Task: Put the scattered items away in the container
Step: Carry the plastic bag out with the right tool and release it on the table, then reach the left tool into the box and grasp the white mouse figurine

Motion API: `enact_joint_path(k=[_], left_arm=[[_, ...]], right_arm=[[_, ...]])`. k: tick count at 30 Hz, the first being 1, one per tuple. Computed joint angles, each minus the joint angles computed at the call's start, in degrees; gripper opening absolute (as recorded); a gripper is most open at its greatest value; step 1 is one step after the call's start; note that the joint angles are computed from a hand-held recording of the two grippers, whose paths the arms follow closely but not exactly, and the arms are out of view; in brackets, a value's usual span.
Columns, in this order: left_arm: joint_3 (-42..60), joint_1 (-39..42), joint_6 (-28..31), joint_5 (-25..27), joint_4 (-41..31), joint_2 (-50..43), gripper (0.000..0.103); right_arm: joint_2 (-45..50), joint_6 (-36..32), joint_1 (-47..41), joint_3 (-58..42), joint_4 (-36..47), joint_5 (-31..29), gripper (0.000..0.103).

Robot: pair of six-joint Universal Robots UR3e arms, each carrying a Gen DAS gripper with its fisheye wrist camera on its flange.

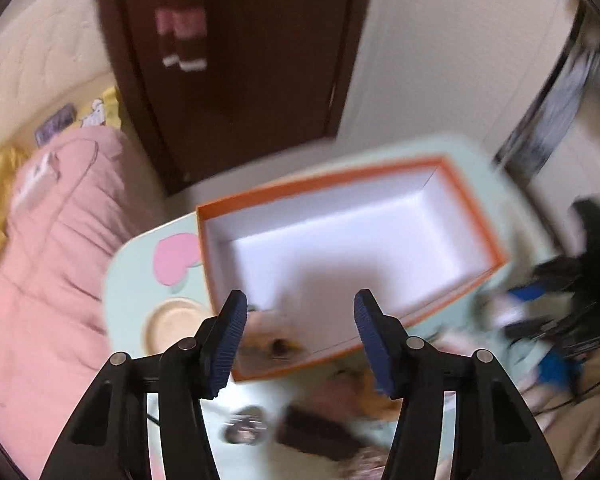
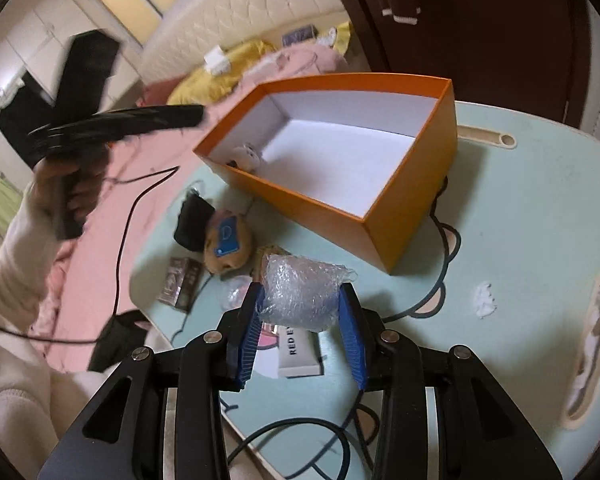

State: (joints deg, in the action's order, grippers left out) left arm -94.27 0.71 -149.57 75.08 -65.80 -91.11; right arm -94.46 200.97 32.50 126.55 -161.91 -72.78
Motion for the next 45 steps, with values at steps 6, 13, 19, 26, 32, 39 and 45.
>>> enact_joint_path(k=[6,13,19,26,32,39,45], left_arm=[[22.31,-5.55,-7.9,6.88,-17.51,-16.92,0.056],[41.17,-12.06,-17.42,17.01,-32.26,-30.51,0.056],[42.88,-10.84,-17.01,5.33,-32.89,-31.99,0.063],[48.34,-15.37,-18.44,18.8,-34.09,-33.49,0.063],[51.42,-15.23,-19.24,22.31,-40.16,-38.9,0.058],[47.91,-12.46,-14.4,18.35,-37.38,-35.39,0.04],[39.41,-6.5,-9.88,7.62,-32.24,-22.05,0.04]], right_arm=[[3.55,7.71,-1.17,10.65,-22.96,1.64,0.047],[7.48,11.6,-6.12,17.64,-39.13,7.74,0.047],[7.08,11.03,-7.49,19.91,-41.15,10.77,0.047],[5.66,11.75,-10.38,23.38,-44.46,13.52,0.047],[5.72,11.88,-10.25,23.38,-45.26,13.89,0.047],[5.1,11.88,-10.58,24.45,-45.02,13.61,0.047],[4.14,12.2,-8.5,24.67,-45.84,9.31,0.047]])
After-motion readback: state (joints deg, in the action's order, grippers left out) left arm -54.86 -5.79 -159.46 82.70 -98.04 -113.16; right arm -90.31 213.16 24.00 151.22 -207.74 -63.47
